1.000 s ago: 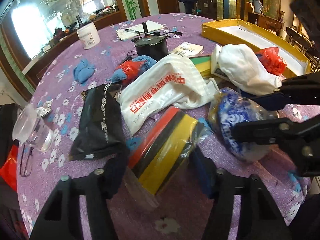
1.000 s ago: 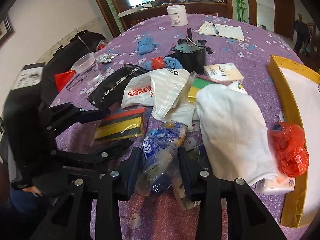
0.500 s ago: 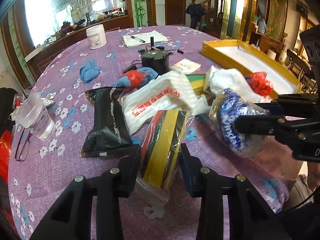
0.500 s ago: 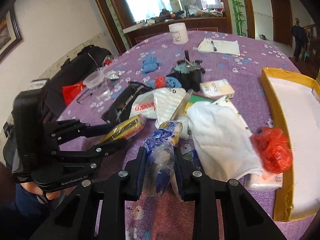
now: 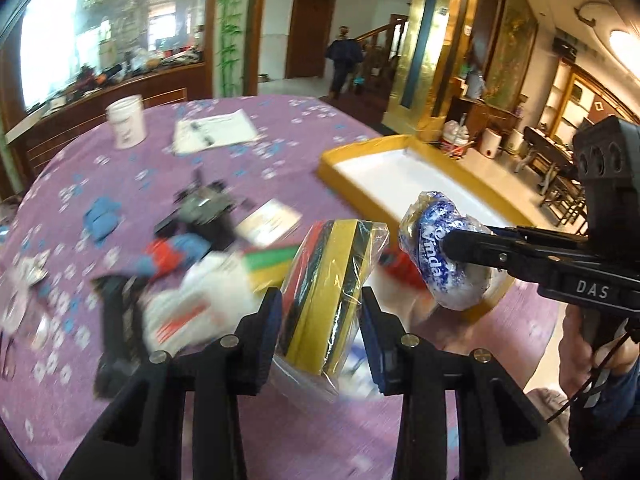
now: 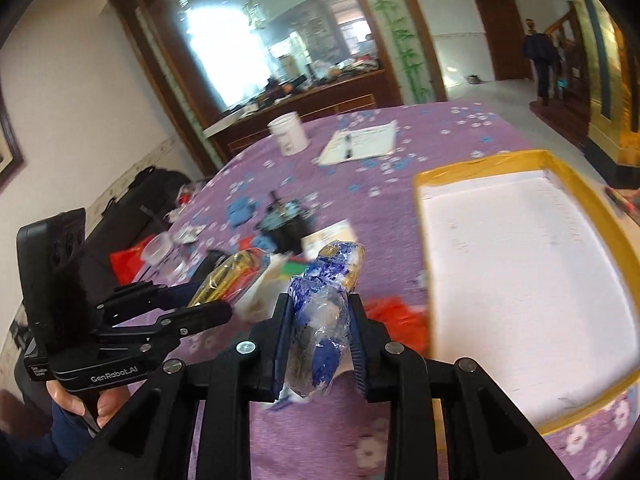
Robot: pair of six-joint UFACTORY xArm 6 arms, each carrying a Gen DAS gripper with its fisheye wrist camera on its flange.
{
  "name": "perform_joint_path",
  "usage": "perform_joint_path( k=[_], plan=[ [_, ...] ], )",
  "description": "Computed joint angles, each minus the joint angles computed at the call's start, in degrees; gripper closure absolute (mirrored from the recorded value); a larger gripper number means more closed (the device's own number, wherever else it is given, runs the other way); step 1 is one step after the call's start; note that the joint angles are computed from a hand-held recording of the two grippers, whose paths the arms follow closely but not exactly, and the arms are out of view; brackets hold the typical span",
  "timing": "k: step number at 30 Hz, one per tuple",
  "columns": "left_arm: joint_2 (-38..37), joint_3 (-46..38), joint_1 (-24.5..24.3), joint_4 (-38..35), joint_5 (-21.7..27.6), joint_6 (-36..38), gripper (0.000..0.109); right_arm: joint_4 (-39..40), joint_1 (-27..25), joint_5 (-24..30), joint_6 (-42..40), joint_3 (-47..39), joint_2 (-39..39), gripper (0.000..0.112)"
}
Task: Organize soft objects
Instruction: 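Carry both held packs over the yellow-rimmed tray with both tools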
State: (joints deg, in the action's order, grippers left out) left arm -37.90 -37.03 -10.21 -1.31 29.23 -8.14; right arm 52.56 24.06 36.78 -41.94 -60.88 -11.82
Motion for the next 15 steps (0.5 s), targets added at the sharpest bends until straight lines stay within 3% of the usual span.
perform_joint_path(
  k=[9, 15],
  plan=[
    [22.1, -18.5, -4.9, -3.2, -3.3, 1.5, 0.071, -5.1, -8.4, 1.7, 5.5, -12.3, 10.3, 0.084],
    [38.8, -34.8, -5.9, -3.2, 0.4, -0.4, 0.071, -11.0, -11.3, 4.7, 11.7, -25.7, 22.3, 0.084]
  ],
)
